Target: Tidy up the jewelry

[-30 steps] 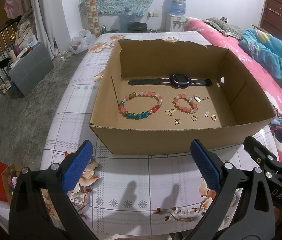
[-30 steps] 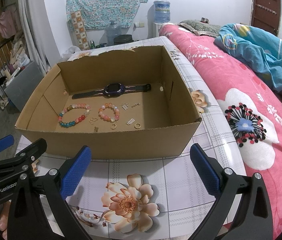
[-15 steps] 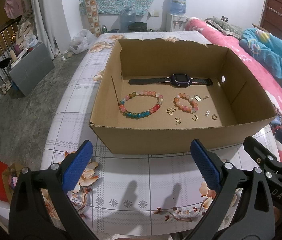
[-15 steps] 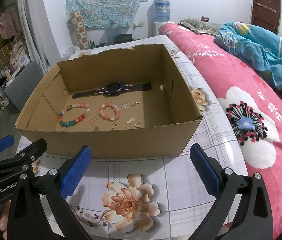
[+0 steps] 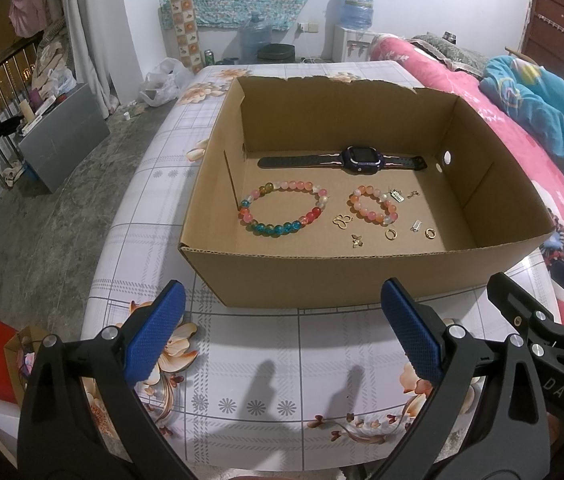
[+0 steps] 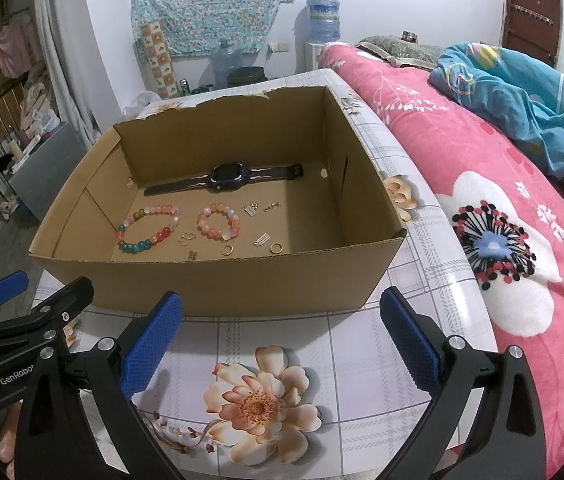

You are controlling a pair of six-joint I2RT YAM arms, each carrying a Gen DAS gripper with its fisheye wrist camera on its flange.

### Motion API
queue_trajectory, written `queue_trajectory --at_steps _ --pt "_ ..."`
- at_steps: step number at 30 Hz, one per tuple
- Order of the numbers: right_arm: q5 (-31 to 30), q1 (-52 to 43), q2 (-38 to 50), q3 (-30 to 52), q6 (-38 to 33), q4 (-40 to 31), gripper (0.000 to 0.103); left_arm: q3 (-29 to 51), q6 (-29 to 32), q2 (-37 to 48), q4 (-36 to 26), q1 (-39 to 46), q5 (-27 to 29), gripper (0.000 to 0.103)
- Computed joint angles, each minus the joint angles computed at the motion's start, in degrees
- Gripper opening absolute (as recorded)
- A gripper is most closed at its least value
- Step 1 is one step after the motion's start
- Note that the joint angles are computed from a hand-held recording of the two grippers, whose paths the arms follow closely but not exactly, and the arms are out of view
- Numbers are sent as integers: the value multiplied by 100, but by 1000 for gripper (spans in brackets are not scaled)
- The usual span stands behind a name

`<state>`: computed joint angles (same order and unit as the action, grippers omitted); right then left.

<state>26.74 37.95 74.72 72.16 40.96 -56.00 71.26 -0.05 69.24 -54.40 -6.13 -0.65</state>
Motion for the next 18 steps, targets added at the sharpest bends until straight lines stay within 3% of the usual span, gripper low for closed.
queue_trajectory --at_steps 18 --pt "-12 3 4 1 12 0 96 -6 -1 -5 -8 -7 -10 95"
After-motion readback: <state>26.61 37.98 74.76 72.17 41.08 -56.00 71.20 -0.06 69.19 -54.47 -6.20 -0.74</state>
